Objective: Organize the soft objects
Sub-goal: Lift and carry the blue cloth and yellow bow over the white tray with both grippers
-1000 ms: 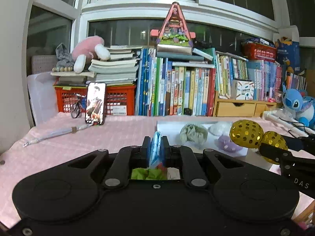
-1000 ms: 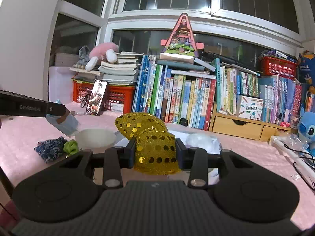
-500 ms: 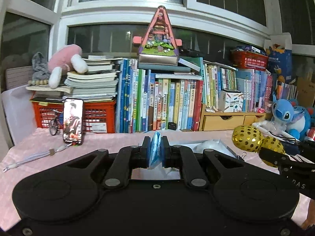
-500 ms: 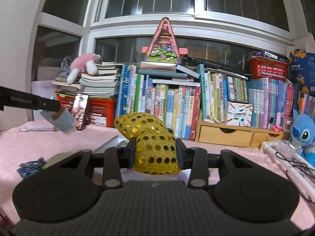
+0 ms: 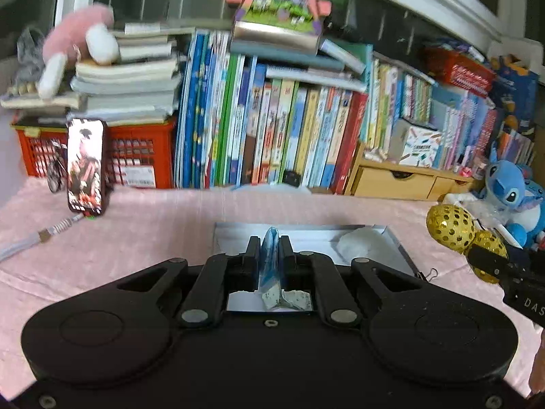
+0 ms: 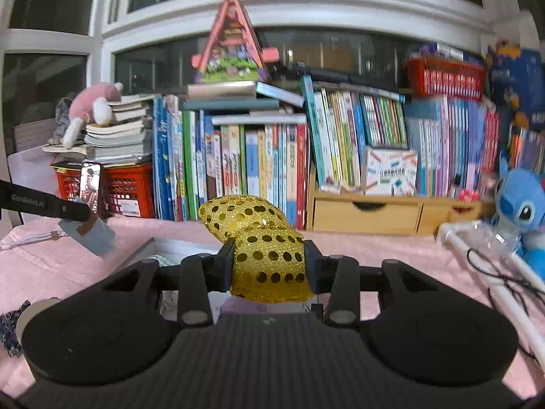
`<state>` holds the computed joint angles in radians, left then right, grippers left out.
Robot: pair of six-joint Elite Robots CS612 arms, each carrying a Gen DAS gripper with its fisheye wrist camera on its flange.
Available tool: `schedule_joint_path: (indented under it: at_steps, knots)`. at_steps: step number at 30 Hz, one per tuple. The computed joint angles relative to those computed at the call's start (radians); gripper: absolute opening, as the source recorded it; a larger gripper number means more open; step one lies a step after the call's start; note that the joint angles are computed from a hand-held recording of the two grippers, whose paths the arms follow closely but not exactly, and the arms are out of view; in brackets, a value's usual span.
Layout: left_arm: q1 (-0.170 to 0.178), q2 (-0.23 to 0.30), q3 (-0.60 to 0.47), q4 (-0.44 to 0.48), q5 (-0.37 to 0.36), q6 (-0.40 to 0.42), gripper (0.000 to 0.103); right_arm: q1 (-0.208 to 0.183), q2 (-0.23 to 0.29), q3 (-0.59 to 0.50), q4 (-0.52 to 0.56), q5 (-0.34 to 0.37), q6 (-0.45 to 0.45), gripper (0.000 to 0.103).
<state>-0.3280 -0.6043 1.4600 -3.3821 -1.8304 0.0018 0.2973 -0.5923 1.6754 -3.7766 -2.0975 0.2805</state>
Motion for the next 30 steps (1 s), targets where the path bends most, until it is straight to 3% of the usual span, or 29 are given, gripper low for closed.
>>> schedule_joint_path:
  at_steps: [6, 15, 30]
  knots:
    - [-0.009, 0.041, -0.102, 0.154, 0.025, -0.025, 0.01, -0.04, -0.012, -0.016, 0.137, 0.075, 0.077, 0.045]
    - [-0.022, 0.086, -0.186, 0.263, 0.063, 0.0, 0.01, -0.083, -0.006, -0.05, 0.321, 0.17, 0.219, 0.045]
    - [-0.035, 0.114, -0.232, 0.364, 0.053, 0.034, 0.013, -0.089, 0.012, -0.113, 0.439, 0.201, 0.187, 0.048]
